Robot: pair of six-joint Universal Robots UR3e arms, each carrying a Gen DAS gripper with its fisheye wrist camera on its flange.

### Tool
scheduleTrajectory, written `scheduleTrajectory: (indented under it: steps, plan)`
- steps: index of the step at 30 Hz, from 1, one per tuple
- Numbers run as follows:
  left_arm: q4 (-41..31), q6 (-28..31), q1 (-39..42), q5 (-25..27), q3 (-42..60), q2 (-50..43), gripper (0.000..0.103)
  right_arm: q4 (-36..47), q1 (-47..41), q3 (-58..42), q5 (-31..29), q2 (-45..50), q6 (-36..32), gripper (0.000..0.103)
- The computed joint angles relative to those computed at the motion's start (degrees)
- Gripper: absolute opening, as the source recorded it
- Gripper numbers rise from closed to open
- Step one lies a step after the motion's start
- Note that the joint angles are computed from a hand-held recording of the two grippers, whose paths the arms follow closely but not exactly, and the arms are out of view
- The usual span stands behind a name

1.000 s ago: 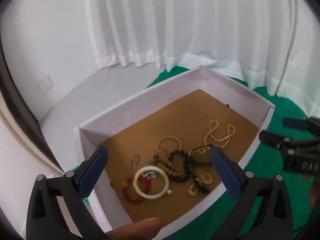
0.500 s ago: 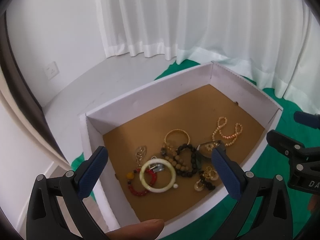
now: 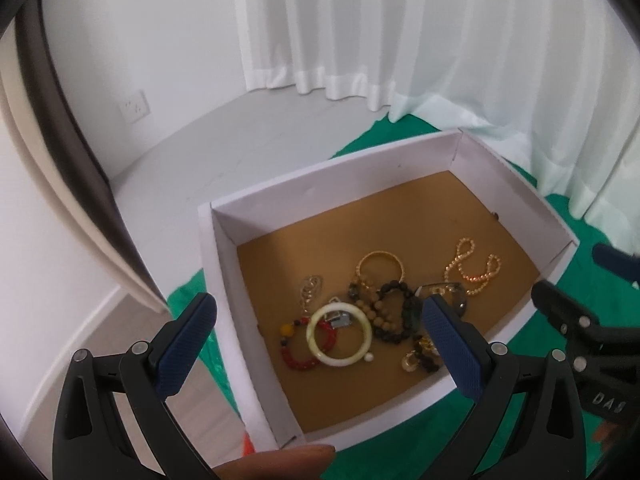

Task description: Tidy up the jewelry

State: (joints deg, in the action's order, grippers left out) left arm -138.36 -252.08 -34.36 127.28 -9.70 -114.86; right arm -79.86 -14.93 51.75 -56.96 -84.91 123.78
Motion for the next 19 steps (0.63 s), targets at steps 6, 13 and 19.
scheduleTrajectory:
  steps: [6, 13, 19]
  plan:
    - [1.0, -0.18, 0.8, -0.02, -1.88, 1.74, 0.102, 1.1, 0.25, -0.84, -0.3, -0.78, -1.02, 0.092]
    - [2.44, 0.32, 0.98, -0.22, -4.1, 2.57, 0.102, -0.81, 1.03, 0.74, -1.34, -1.2, -0.04, 0.092]
    - [8.65, 0.64, -0.08, 0.7, -11.61, 5.56, 0.103, -1.25, 0.74, 1.76, -1.68, -1.36, 0.02, 0.092]
